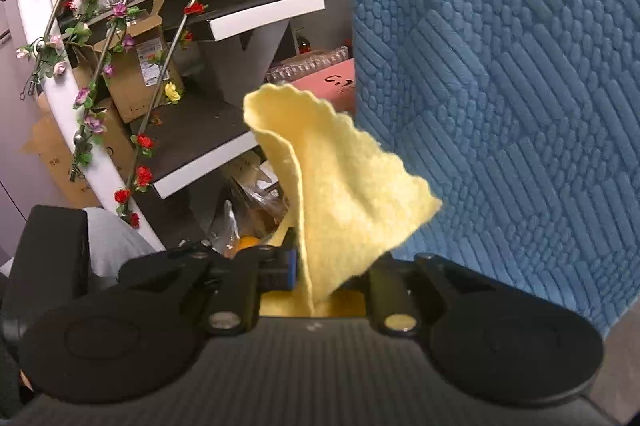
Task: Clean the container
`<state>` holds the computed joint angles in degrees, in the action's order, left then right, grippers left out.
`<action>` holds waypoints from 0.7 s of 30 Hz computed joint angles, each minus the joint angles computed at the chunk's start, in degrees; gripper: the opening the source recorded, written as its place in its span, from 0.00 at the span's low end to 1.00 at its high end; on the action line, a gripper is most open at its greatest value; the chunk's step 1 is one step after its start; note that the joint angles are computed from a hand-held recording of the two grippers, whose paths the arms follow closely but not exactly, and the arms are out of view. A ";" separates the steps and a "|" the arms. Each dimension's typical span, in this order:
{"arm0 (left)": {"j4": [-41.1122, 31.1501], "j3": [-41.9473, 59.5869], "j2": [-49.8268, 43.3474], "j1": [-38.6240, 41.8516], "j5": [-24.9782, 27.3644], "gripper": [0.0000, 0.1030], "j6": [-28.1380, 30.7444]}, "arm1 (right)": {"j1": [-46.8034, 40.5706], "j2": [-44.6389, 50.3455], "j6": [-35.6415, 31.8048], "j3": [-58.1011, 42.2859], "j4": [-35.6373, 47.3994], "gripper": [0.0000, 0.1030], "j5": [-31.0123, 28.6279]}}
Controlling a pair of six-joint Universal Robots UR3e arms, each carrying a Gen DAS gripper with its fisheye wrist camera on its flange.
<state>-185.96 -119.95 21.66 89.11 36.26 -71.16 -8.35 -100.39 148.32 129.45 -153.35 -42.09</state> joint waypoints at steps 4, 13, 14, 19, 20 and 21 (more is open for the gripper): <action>-0.76 0.14 -0.31 0.64 0.08 0.88 1.00 | -0.61 -3.62 -3.54 -0.06 6.55 0.15 0.31; 0.93 -1.21 -0.06 0.06 -0.01 0.88 0.17 | -0.53 -2.37 1.40 1.04 -0.25 0.15 -2.82; 0.99 -1.24 -0.11 0.07 0.05 0.88 0.19 | 0.11 -1.97 1.84 1.06 -1.05 0.15 -2.93; 0.58 -1.50 -0.74 0.47 0.40 0.88 2.00 | -3.89 -4.24 1.75 2.32 5.14 0.14 2.86; 0.45 -1.64 -1.09 0.64 0.60 0.88 2.74 | -5.46 -4.33 4.85 3.73 2.78 0.14 3.63; 0.06 -1.69 -1.55 1.00 0.90 0.88 3.54 | -7.22 -3.74 9.35 5.53 -1.43 0.14 4.35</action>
<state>-185.90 -121.64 20.11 90.11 37.17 -67.62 -15.57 -104.13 157.67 134.98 -154.78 -37.74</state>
